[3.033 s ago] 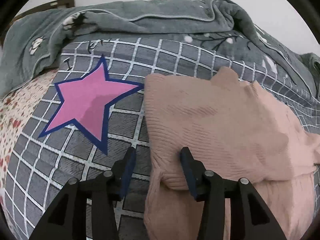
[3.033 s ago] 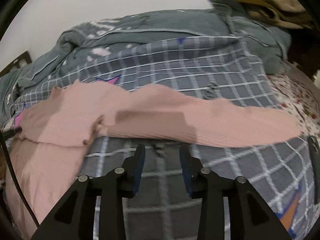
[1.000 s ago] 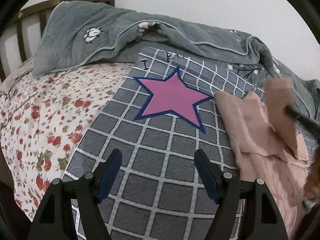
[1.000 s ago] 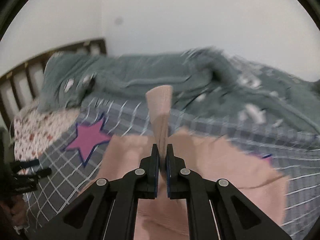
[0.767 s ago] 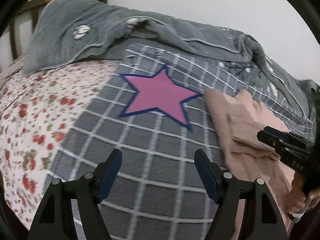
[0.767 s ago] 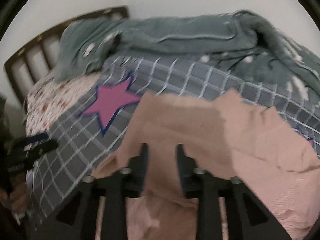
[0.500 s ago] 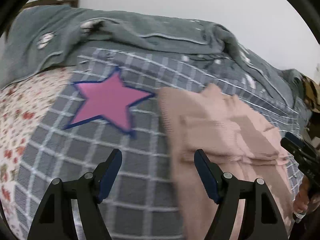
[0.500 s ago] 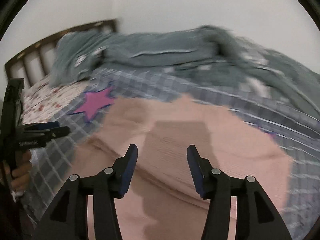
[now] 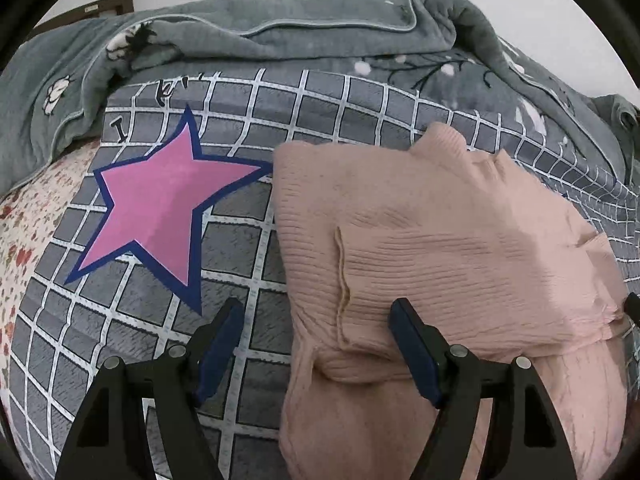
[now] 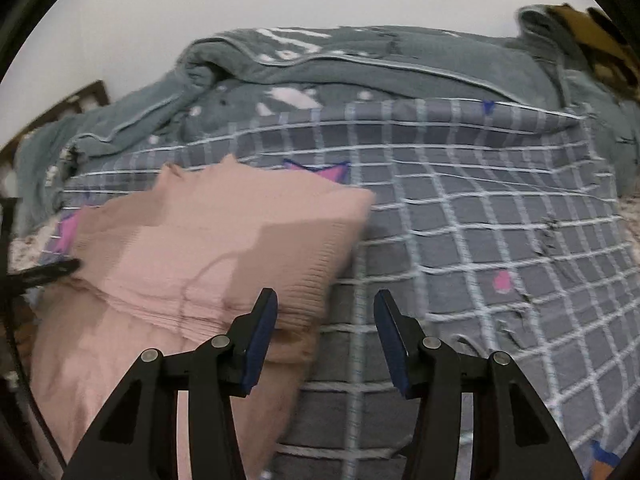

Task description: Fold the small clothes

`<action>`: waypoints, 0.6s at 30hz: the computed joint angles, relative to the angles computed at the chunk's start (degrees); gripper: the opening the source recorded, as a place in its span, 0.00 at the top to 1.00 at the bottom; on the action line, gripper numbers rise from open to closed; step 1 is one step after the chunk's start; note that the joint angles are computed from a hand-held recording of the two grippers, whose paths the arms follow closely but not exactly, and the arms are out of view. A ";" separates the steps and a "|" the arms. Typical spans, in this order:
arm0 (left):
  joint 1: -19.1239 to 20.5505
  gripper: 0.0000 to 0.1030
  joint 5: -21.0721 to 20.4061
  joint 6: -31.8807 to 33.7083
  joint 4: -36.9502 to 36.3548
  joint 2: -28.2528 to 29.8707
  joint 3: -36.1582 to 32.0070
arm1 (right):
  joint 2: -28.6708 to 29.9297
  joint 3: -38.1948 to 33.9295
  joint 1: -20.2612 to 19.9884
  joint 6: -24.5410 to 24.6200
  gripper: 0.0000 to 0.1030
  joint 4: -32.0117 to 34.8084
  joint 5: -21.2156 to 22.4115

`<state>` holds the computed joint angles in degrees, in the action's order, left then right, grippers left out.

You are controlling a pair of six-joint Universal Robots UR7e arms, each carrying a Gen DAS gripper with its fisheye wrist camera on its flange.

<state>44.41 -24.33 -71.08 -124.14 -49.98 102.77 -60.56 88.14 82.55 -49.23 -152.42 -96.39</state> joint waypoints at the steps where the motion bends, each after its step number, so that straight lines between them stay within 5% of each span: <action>1: -0.07 0.27 -0.01 0.30 -0.51 -0.22 0.45 | 1.11 -0.33 0.60 -0.14 0.52 -1.02 -2.90; 3: -0.11 0.27 -0.16 0.20 -1.14 -0.63 1.01 | 3.24 -2.43 1.24 1.66 0.53 0.90 -7.34; 9: -2.05 0.30 -1.39 -0.35 -5.63 -2.80 4.67 | -0.65 0.72 0.56 1.58 0.52 -0.74 -4.92; 18: -9.64 0.31 -2.02 -12.15 3.19 -6.32 9.66 | -10.07 8.62 -0.69 0.04 0.52 -1.45 -4.90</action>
<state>34.77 -26.36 -83.24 -120.95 -56.30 112.42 -70.64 96.77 81.86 -49.19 -153.87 -101.29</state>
